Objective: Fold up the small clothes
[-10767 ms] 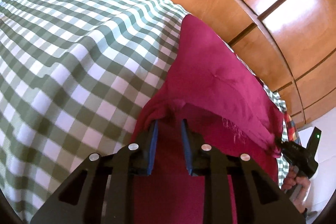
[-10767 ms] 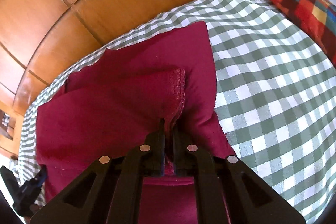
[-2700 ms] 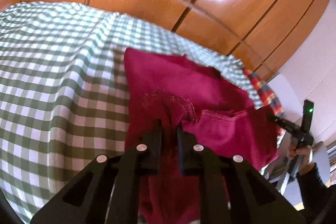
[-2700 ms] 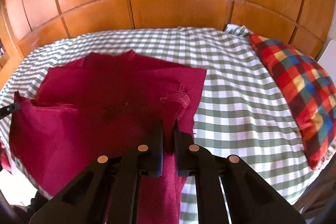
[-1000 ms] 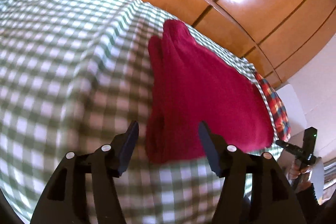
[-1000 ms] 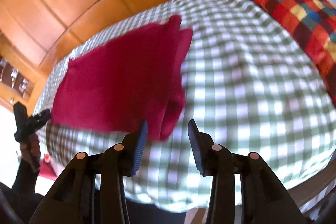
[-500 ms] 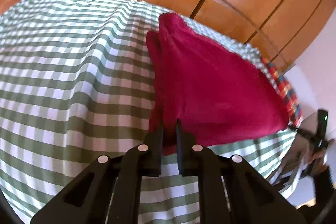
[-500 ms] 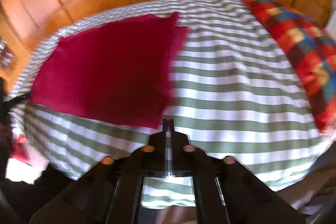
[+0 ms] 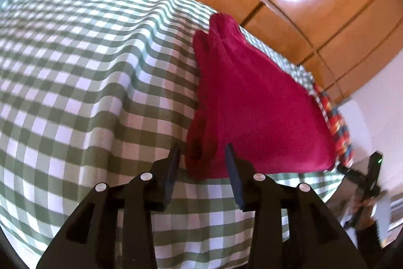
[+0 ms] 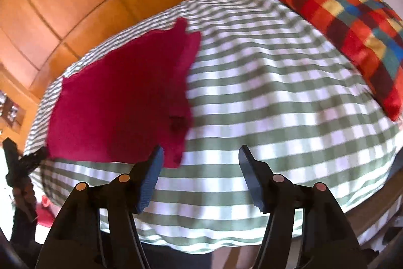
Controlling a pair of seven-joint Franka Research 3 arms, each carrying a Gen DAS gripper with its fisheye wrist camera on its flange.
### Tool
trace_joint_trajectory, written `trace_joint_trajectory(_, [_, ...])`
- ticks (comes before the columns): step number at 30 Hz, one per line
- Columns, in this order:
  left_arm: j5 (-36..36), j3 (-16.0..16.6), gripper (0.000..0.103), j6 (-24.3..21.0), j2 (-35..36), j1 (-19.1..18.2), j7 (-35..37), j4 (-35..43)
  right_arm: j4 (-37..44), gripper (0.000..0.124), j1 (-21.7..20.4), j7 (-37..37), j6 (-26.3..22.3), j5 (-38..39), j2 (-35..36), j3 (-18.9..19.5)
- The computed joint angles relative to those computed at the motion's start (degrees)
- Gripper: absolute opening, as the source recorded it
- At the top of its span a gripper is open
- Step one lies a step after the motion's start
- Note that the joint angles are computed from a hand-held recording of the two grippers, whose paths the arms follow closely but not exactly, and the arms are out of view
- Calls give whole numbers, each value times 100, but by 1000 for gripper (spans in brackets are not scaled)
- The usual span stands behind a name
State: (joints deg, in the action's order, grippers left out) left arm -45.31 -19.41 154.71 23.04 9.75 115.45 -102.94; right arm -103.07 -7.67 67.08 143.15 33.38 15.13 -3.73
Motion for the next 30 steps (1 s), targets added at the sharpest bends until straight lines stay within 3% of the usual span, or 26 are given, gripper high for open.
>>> trace_joint_trajectory(3, [-526, -126, 43, 160, -137, 174, 253, -209, 221, 61, 55, 7, -73, -37, 236, 59])
trace_joint_trajectory(6, [-817, -132, 45, 198, -217, 190, 528, -339, 387, 28, 247, 227, -157, -522, 424, 27])
trace_joint_trajectory(10, [-897, -67, 45, 7, -137, 75, 754, -259, 275, 11, 450, 309, 76, -1121, 321, -29])
trace_joint_trajectory(11, [-857, -42, 44, -48, -72, 33, 751, -184, 239, 10, 464, 306, 131, -1197, 274, -34])
trace_joint_trajectory(12, [-755, -19, 28, -159, 20, -5, 757, -66, 215, 9, 476, 314, 186, -1275, 230, -47])
trace_joint_trajectory(13, [-588, 30, 20, -189, 55, -69, 714, -6, 179, 8, 498, 358, 262, -1380, 191, -77])
trace_joint_trajectory(14, [-331, 113, 12, -81, 40, -182, 618, -19, 161, 8, 492, 379, 291, -1437, 185, -93])
trace_joint_trajectory(17, [240, 225, 9, -28, -9, -288, 299, -73, 193, 7, 461, 507, 128, -1616, 317, -144])
trace_joint_trajectory(23, [335, 89, 10, -55, -135, -127, 242, -333, 151, 7, 379, 485, 139, -1480, 359, -60])
trace_joint_trajectory(26, [537, 170, 18, 44, -186, -221, 38, -300, 259, 12, 325, 423, -47, -1412, 332, -45])
trace_joint_trajectory(28, [558, 135, 25, 106, -152, -203, -22, -164, 253, 40, 346, 536, -15, -1451, 238, -93])
trace_joint_trajectory(29, [499, 92, 38, 145, -140, -167, -19, -108, 159, 47, 368, 592, 161, -1461, 155, -108])
trace_joint_trajectory(30, [441, 65, 44, 247, -119, -152, -46, -41, 131, 55, 368, 617, 259, -1438, 115, -105])
